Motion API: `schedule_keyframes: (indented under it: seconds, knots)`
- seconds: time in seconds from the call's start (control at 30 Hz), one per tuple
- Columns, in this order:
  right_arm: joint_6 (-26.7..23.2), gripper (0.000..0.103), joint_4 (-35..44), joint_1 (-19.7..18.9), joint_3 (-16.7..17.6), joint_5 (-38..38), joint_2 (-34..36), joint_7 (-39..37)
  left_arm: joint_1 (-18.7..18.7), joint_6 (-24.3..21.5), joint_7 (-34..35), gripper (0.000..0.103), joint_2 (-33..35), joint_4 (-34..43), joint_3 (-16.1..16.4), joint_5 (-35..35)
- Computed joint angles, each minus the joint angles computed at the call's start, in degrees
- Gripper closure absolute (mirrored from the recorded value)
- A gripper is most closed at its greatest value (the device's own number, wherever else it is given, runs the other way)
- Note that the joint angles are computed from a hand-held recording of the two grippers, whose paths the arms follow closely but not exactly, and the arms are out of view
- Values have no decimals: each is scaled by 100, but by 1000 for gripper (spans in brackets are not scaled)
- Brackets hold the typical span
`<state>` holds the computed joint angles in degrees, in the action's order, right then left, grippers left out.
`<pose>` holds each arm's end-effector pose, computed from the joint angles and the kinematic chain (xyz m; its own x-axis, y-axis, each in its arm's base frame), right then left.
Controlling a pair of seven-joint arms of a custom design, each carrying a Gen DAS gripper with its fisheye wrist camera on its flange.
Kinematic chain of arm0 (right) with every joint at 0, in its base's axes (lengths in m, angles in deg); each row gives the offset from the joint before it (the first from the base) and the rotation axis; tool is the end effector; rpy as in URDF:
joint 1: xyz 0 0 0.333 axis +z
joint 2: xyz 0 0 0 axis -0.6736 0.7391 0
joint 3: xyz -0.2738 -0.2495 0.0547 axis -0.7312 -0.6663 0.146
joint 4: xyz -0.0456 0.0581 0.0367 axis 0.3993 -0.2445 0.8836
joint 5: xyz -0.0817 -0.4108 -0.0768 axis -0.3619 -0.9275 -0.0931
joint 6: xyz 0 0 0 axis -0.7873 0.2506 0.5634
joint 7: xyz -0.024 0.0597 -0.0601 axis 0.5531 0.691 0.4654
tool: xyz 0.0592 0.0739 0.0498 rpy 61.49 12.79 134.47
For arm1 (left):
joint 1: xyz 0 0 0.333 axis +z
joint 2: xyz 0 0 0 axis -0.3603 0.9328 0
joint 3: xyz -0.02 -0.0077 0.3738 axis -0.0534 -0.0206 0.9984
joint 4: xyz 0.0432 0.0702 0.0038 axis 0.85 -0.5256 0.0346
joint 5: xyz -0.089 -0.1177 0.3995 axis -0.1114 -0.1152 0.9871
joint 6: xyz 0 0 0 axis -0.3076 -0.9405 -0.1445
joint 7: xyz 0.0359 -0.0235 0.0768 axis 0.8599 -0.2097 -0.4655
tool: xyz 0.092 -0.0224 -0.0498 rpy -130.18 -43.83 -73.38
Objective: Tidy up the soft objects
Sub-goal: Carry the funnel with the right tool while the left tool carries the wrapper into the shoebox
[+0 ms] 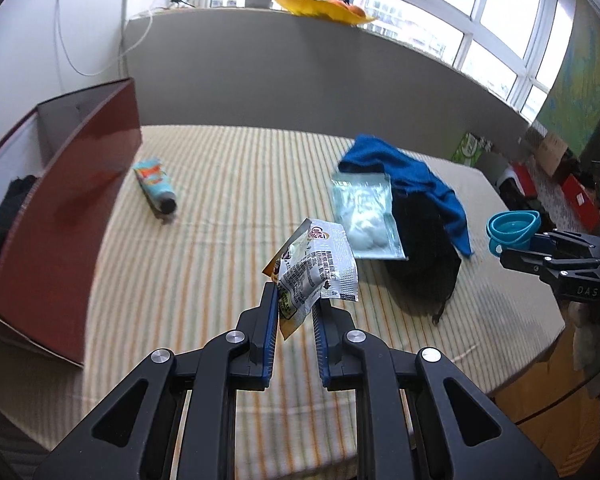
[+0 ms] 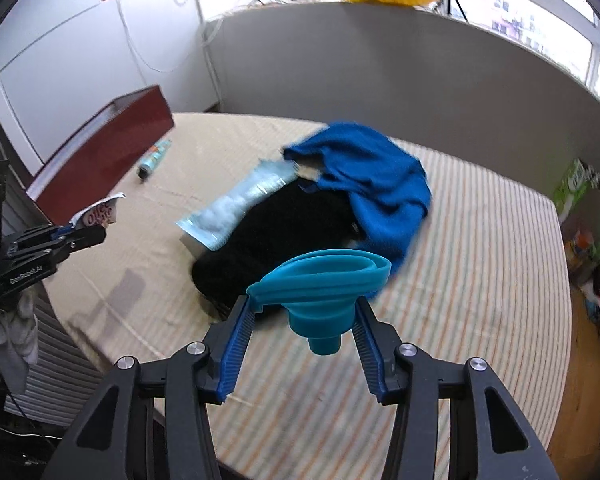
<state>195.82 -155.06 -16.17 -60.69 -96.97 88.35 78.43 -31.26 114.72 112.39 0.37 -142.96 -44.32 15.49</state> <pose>0.5397 0.3131 0.4395 0.3147 -0.9462 -0.0752 -0.7812 -0.2132 -0.5867 0.5270 -0.0967 0.4271 -0.2456 -0.9508 0.1888 -0.7513 0.0636 -0.6569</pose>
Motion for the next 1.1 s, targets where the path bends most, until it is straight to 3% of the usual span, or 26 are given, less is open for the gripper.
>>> schedule_keyframes:
  seconds: [0.2,0.37,0.77,1.1]
  knots:
    - [-119,57,600,89,138,200,220,-494,59,-52,315,88,-144,111,163,-439]
    - [-233,57,1442,71,366,906,714,-1396,169,28,462,88,-272,234,335,-594]
    - [-961,57,3979,350,714,2172,2176,-3291,490,543,-703,88,-335,279,839,476]
    - [-2204,57,6477,883,689,2474,3579,-3831,574,654,-1513,88,-306,174,1126,1157]
